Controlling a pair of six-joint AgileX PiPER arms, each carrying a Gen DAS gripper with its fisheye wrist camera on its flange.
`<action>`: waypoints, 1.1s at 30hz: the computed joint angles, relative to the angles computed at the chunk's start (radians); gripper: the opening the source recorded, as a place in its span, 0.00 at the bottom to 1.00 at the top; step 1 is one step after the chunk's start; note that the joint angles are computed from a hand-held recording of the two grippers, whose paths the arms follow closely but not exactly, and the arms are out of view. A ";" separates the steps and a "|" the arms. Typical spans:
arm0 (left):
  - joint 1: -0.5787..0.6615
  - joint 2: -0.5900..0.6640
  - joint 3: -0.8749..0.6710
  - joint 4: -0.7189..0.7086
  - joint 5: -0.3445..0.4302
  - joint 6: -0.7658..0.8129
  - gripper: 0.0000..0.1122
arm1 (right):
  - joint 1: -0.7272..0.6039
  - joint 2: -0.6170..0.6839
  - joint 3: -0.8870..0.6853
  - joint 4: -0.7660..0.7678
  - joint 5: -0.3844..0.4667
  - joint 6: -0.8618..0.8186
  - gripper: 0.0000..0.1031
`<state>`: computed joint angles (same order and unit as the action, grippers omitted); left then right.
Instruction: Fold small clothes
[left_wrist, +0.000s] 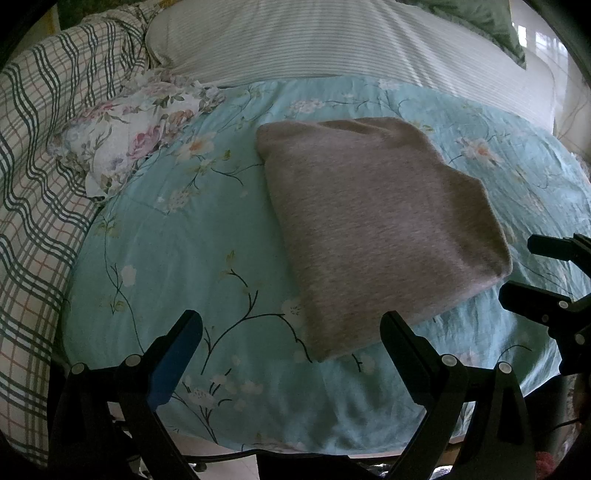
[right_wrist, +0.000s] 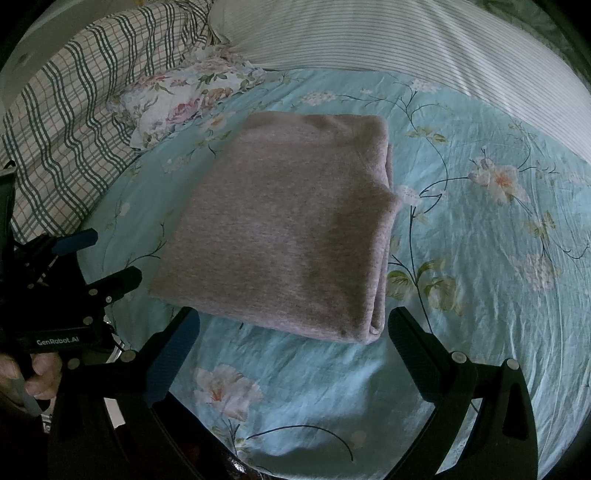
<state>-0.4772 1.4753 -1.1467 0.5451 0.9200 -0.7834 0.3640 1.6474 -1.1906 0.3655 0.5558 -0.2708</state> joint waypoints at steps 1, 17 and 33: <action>0.001 0.000 -0.001 -0.002 -0.001 0.002 0.87 | 0.000 0.000 0.000 0.000 0.000 0.000 0.99; -0.001 -0.001 -0.002 -0.002 0.000 0.004 0.87 | 0.005 -0.002 0.002 -0.005 -0.002 0.011 0.99; -0.002 0.001 -0.004 -0.002 -0.001 0.005 0.87 | 0.013 -0.003 0.002 -0.014 -0.003 0.024 0.99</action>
